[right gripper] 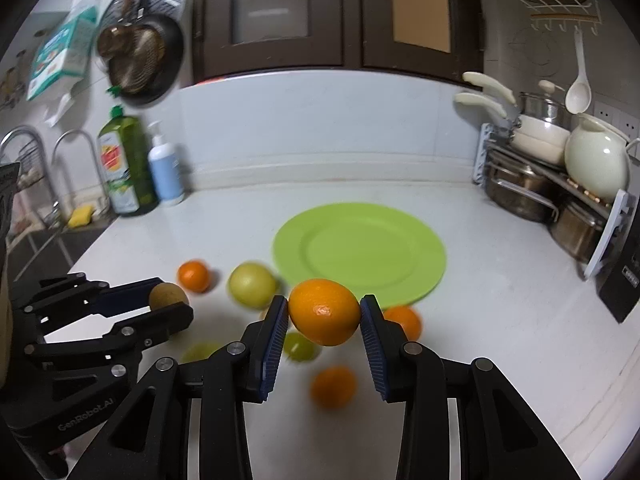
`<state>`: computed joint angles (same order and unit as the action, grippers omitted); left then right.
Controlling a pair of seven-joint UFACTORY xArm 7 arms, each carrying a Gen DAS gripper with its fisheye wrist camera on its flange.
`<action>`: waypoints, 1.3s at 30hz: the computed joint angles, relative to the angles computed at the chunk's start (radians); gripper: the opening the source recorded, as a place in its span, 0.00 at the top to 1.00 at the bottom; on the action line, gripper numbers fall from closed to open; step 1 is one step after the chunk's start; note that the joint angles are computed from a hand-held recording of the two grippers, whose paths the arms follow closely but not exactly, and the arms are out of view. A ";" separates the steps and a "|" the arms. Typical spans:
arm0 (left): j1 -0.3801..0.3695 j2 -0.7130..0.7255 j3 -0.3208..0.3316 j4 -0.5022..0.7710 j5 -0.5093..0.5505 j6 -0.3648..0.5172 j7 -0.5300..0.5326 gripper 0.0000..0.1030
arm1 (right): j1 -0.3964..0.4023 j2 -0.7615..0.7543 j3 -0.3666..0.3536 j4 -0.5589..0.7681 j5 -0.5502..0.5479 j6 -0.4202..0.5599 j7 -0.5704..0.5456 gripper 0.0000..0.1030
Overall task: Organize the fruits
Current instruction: 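Carry both fruits over the green plate and open both tools to release, then withdraw both tools from the plate toward the remaining fruits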
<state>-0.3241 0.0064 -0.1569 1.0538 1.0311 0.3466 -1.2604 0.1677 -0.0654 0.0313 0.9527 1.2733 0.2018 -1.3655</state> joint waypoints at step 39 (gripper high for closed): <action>-0.135 0.419 0.197 0.508 -0.582 0.167 0.664 0.54 | -0.223 0.387 0.160 0.377 -0.778 0.139 0.641 0.57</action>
